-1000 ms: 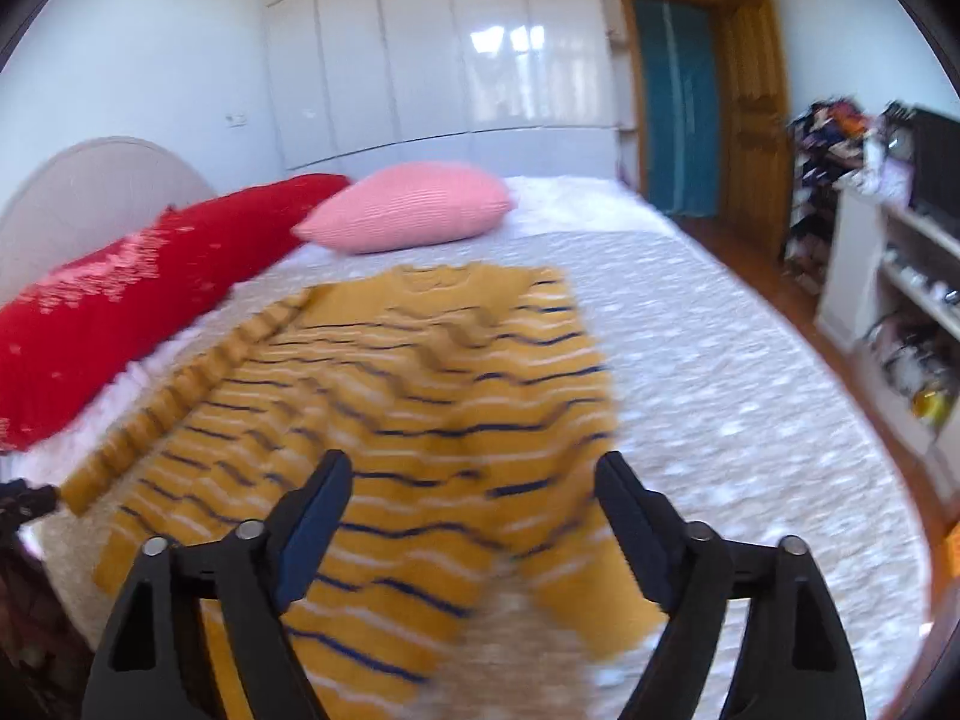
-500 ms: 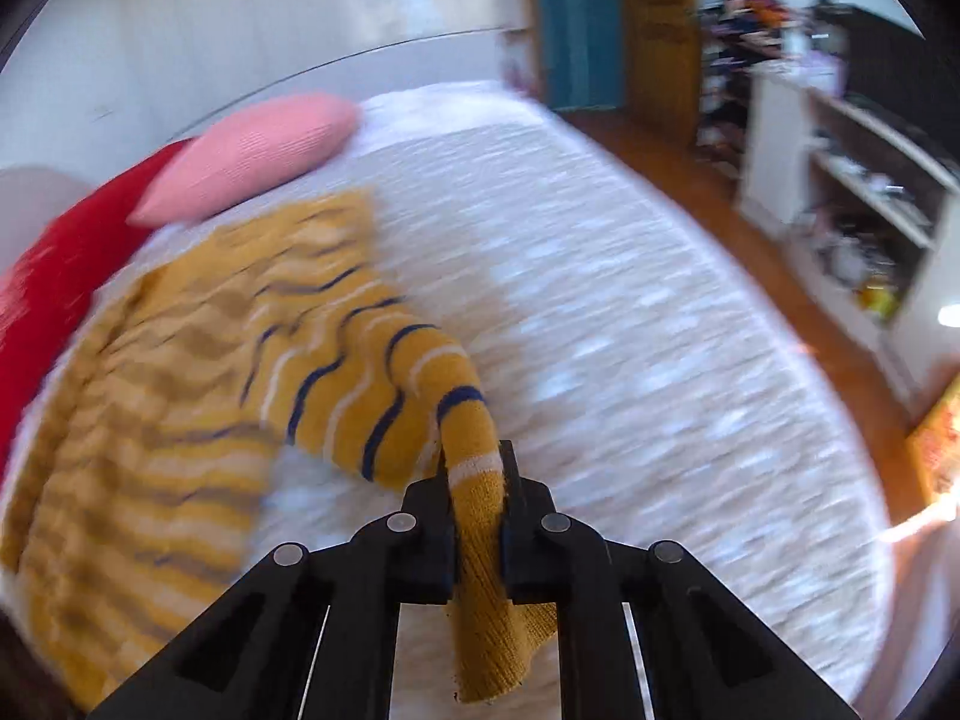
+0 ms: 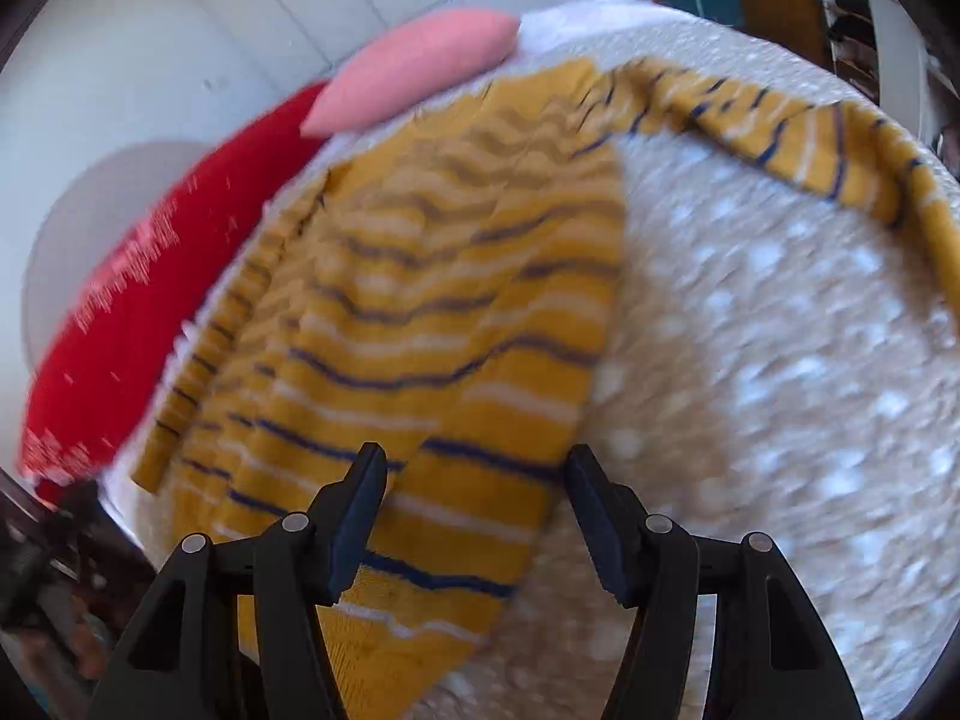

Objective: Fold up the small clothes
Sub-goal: 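Move the right tool toward a sleeve of the yellow striped sweater, then grasp the sleeve with the right tool and fold it across the body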

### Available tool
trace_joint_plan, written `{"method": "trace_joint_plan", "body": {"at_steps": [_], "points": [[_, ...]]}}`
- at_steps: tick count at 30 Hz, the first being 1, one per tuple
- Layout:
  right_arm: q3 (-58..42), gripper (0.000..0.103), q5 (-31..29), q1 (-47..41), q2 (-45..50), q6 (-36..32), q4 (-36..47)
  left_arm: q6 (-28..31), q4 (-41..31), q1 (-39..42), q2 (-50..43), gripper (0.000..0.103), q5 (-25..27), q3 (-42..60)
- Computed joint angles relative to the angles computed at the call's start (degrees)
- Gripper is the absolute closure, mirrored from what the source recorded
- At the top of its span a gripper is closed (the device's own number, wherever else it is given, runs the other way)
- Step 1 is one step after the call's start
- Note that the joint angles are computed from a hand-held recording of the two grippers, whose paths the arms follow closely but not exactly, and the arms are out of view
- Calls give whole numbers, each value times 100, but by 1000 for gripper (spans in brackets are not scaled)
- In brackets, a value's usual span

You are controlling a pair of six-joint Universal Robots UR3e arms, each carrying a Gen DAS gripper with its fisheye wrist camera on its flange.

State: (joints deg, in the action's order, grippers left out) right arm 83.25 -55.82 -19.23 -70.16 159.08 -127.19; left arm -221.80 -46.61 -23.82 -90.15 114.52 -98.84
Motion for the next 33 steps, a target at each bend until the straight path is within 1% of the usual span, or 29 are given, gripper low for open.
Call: {"method": "trace_joint_plan", "body": {"at_steps": [1, 2, 3, 4, 5, 6, 8, 11, 12, 13, 15, 17, 19, 21, 22, 24, 25, 28, 29, 31, 33], "points": [[-116, 64, -57, 168, 161, 38, -212, 26, 22, 12, 72, 0, 27, -44], [-202, 85, 367, 125, 191, -175, -40, 55, 20, 25, 152, 0, 101, -79], [-47, 94, 353, -158, -19, -441, 426, 75, 88, 57, 239, 0, 158, -161], [226, 95, 630, -456, -224, -706, 480, 80, 97, 121, 366, 0, 244, -234], [282, 95, 558, -528, -357, -681, 332, 65, 135, 188, 472, 0, 293, -319], [490, 95, 527, -836, -574, -980, 405, 59, 212, 289, 602, 0, 291, -449], [551, 95, 479, -1249, -692, -1162, 456, 78, 369, 543, 857, 0, 174, -727], [459, 95, 206, -1567, -751, -1325, 842, 140, 460, 926, 1161, 0, -18, -1073], [512, 94, 123, -1628, -767, -1379, 864, 135, 414, 995, 1239, 0, -15, -1146], [629, 86, 75, -1718, -845, -1422, 845, 135, 388, 1067, 1332, 0, -15, -1240], [905, 80, 91, -1942, -1087, -1568, 752, 151, 468, 1264, 1539, 0, -118, -1484], [1066, 79, 32, -1934, -1395, -1519, 456, 161, 476, 1490, 1780, 0, -205, -1725], [941, 79, 210, -2013, -1494, -1745, 594, 183, 499, 1750, 2030, 0, -334, -1974], [753, 77, 469, -1861, -1550, -1860, 810, 189, 529, 1938, 2259, 0, -417, -2185], [671, 72, 565, -1684, -1545, -1883, 880, 180, 531, 2042, 2413, 0, -466, -2309], [465, 64, 695, -1204, -1457, -1948, 1083, 198, 503, 2257, 2783, 0, -595, -2569], [280, 62, 731, -913, -1341, -1968, 1248, 231, 468, 2373, 2981, 0, -674, -2693], [-311, 61, 813, 64, -869, -1980, 1719, 372, 205, 2766, 3738, 0, -821, -3072], [-535, 60, 866, 439, -642, -1915, 1803, 446, 130, 2944, 3982, 0, -922, -3189], [-925, 52, 968, 1033, -165, -1697, 1806, 672, -103, 3434, 4575, 0, -1240, -3424], [-1607, 51, 987, 1680, 568, -1227, 1854, 955, -518, 4050, 5236, 0, -1662, -3590]]}}
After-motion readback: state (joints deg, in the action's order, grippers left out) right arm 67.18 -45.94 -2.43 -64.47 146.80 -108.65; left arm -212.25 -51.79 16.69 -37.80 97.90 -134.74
